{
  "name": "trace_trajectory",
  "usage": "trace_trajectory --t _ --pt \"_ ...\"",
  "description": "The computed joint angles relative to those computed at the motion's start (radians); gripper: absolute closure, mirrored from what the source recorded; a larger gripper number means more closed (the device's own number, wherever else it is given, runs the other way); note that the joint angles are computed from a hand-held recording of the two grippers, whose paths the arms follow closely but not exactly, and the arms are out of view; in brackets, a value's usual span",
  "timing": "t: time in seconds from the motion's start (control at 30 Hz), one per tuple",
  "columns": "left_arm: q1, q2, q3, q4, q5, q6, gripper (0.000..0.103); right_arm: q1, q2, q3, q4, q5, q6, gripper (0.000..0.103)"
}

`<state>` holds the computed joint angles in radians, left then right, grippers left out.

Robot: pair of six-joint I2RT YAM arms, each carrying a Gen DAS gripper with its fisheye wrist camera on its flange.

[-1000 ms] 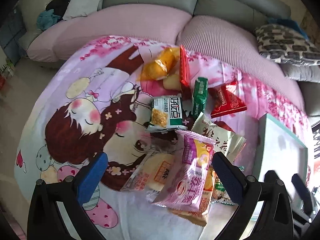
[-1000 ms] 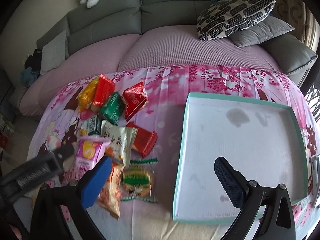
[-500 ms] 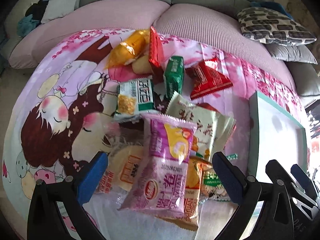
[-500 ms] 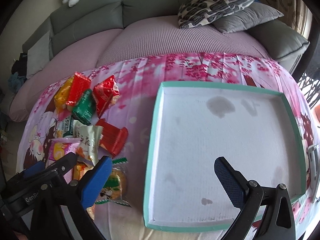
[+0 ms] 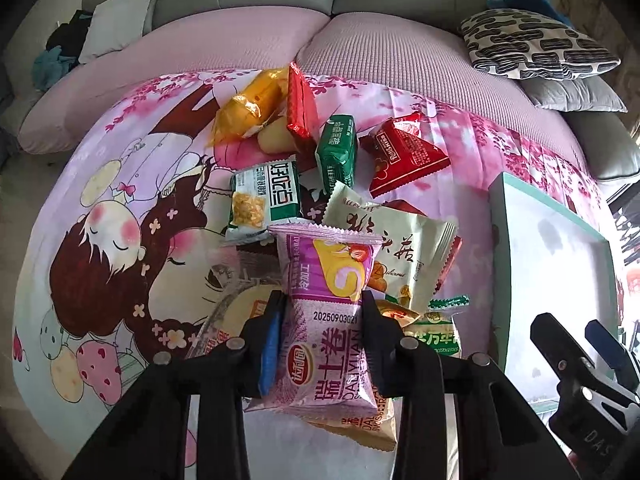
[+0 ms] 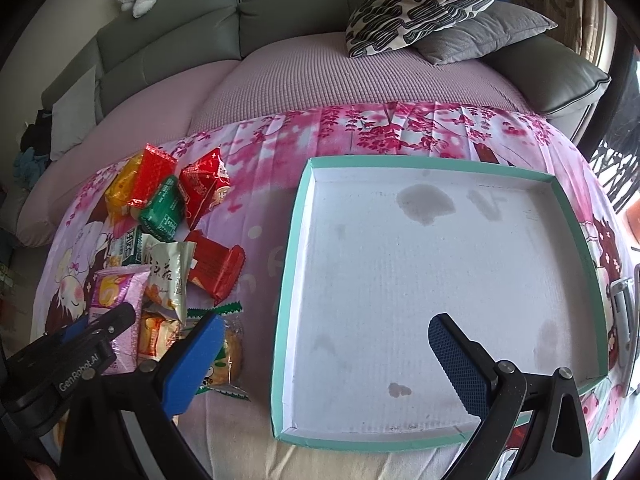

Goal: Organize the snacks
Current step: 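Lift the pink bag with the left gripper while the right gripper grasps the yellow swiss roll bag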

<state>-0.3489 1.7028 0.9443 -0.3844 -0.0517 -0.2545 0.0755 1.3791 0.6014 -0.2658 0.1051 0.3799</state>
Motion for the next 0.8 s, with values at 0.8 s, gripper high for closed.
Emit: trace_trajectory --t 0.8 --pt "0.199 -0.098 -0.059 -0.009 0.043 -0.018 0.065 0.411 0.164 0.03 0.174 0.063 0.048 0.024"
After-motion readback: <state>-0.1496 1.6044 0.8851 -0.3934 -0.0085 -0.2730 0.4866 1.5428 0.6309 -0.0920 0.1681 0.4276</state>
